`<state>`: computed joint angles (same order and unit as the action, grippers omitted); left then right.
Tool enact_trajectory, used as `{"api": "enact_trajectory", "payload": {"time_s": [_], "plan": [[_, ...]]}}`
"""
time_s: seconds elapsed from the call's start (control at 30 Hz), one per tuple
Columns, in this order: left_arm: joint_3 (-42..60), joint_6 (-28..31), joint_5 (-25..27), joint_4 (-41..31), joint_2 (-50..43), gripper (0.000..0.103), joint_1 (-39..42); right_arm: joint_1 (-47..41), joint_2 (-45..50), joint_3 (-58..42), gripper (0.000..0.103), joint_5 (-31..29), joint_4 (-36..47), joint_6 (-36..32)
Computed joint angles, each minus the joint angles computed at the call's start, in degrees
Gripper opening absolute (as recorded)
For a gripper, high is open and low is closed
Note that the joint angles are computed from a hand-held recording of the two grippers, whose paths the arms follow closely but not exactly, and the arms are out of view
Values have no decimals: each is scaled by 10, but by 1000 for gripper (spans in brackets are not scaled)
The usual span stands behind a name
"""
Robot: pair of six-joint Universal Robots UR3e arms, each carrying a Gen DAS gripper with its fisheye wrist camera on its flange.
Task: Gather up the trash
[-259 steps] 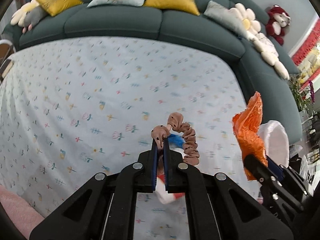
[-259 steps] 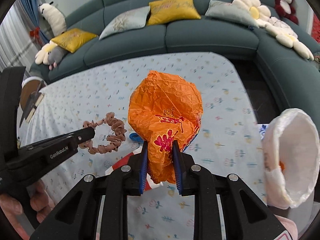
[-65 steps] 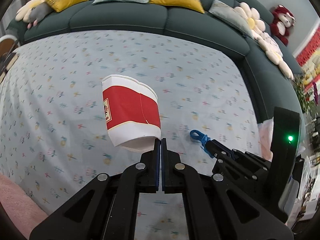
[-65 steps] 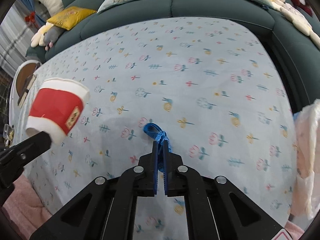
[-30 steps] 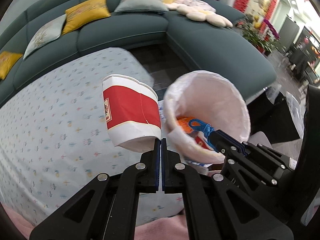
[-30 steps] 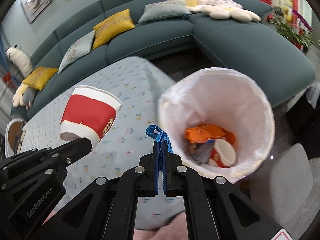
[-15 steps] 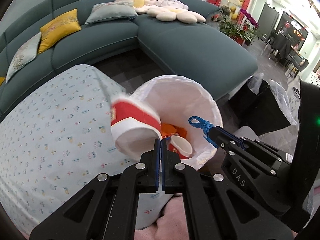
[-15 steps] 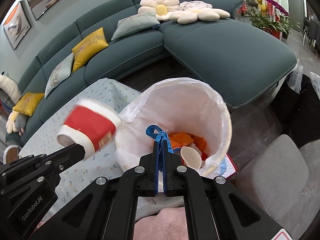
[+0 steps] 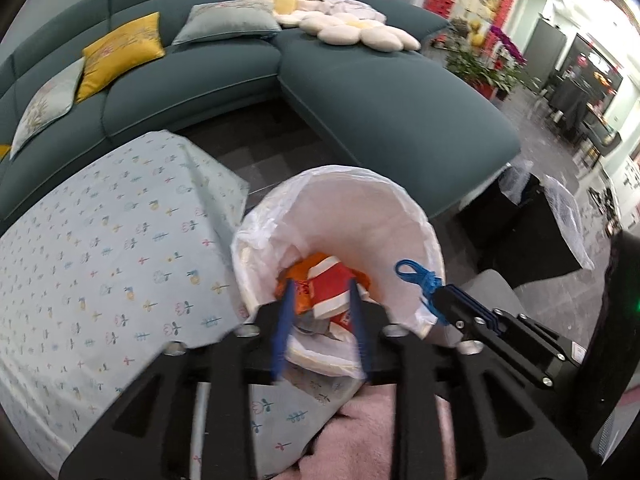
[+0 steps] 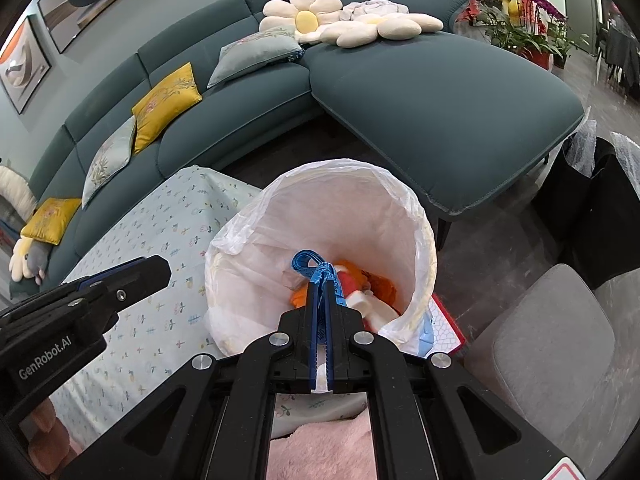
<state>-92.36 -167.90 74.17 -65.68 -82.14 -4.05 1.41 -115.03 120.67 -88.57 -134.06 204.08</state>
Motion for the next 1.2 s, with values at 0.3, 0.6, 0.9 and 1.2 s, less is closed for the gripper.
{"api": "enact_trajectory", "payload": {"time_s": [0.3,0.6,0.9,1.2], "plan": [[-37,4,19,-3,23,45,34,18,38,-17,3,0,-18,6],[-60,5,25,6,42,58,59,45,83,-52,7,-20,-32,11],[-81,14,27,4,66,61,81,66,105,-84,9,-38,-20,16],[-105,31,27,-1,96,67,110,93,111,-98,32,-60,-16,24]]}}
